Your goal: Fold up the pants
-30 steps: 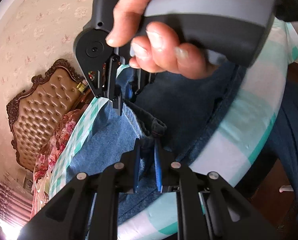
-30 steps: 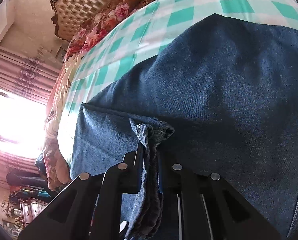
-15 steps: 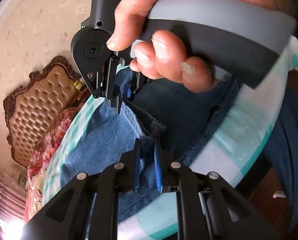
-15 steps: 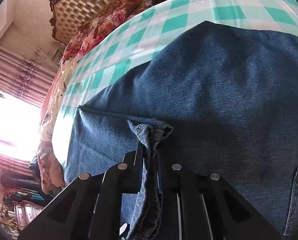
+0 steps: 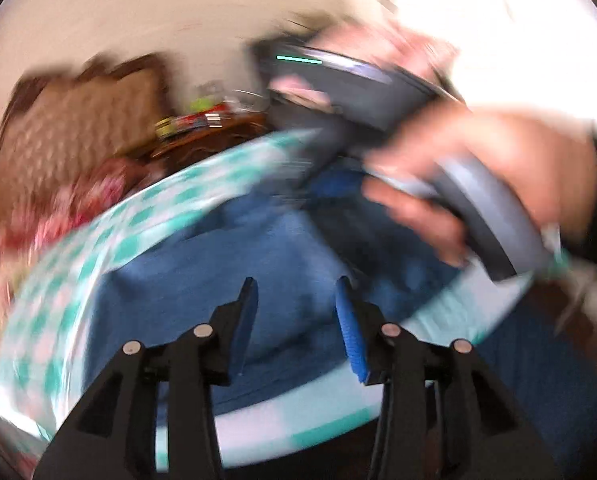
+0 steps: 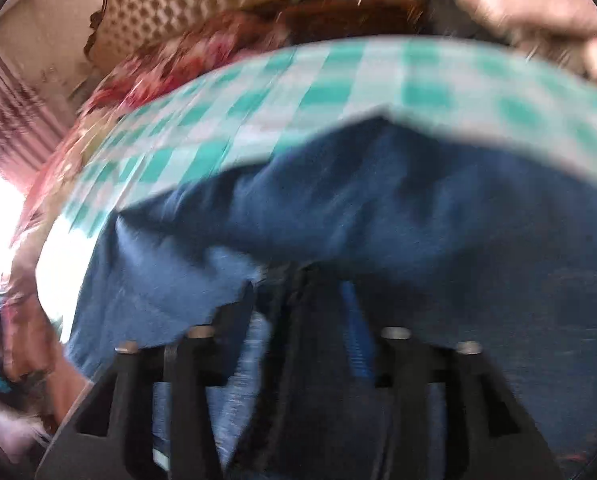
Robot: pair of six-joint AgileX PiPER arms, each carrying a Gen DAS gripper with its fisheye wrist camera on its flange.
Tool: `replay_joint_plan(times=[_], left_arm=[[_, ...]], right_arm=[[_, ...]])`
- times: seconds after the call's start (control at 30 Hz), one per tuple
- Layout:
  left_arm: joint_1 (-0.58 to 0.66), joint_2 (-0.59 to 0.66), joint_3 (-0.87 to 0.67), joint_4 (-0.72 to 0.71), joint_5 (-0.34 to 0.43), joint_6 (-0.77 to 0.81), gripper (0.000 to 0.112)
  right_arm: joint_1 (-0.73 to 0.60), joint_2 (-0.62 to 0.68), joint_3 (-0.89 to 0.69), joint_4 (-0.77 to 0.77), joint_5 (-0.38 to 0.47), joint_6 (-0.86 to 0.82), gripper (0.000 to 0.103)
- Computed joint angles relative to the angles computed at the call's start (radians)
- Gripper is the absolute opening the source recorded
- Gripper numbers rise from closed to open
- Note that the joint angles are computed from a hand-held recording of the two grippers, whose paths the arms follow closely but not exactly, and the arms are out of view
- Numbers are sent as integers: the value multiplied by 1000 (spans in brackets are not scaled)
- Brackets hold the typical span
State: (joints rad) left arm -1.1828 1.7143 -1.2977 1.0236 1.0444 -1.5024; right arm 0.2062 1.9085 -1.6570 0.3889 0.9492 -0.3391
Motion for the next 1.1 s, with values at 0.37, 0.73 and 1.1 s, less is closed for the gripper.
replay_joint_plan(times=[0.37, 0.73, 1.1], left_arm=[[788, -102, 106, -671, -409, 649, 11], [716, -37, -58, -416, -74, 371, 65], [354, -120, 152, -247, -22, 14, 52]], right_arm=[[317, -262, 434, -330, -383, 255, 47], [328, -229, 466, -401, -383, 334, 47], [329, -226, 453, -396, -364, 334, 47]])
